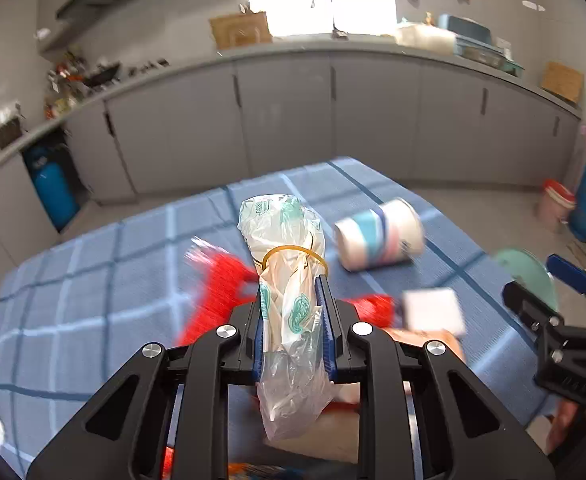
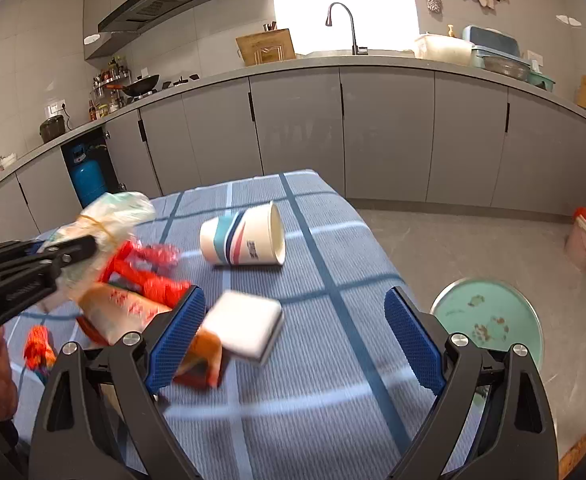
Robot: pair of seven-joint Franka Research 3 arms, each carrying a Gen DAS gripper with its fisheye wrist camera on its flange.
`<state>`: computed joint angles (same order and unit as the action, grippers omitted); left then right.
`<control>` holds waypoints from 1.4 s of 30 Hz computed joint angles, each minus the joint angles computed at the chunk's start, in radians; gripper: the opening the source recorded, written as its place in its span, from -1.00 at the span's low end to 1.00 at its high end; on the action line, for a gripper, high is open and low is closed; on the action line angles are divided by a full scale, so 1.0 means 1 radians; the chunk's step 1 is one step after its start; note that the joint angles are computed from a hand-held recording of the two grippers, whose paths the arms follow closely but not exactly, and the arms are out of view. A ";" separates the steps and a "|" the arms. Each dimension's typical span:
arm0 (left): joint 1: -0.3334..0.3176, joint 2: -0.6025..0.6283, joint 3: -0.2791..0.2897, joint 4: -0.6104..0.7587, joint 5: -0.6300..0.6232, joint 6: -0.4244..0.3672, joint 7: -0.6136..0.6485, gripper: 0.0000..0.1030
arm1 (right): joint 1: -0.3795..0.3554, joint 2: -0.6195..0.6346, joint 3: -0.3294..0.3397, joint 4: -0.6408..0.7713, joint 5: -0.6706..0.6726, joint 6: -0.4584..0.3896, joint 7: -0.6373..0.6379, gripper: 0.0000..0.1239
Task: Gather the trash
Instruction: 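Grasp the rubber-banded plastic bag with the left tool while the right tool grasps the paper cup, then carry the bag and cup to the green basin and release both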
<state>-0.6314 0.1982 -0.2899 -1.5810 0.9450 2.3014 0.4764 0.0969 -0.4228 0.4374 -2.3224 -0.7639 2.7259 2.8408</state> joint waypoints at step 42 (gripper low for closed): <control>0.021 0.107 0.066 0.136 0.038 -0.040 0.009 -0.55 | 0.370 0.484 -0.372 0.523 0.290 -0.225 -0.465 0.34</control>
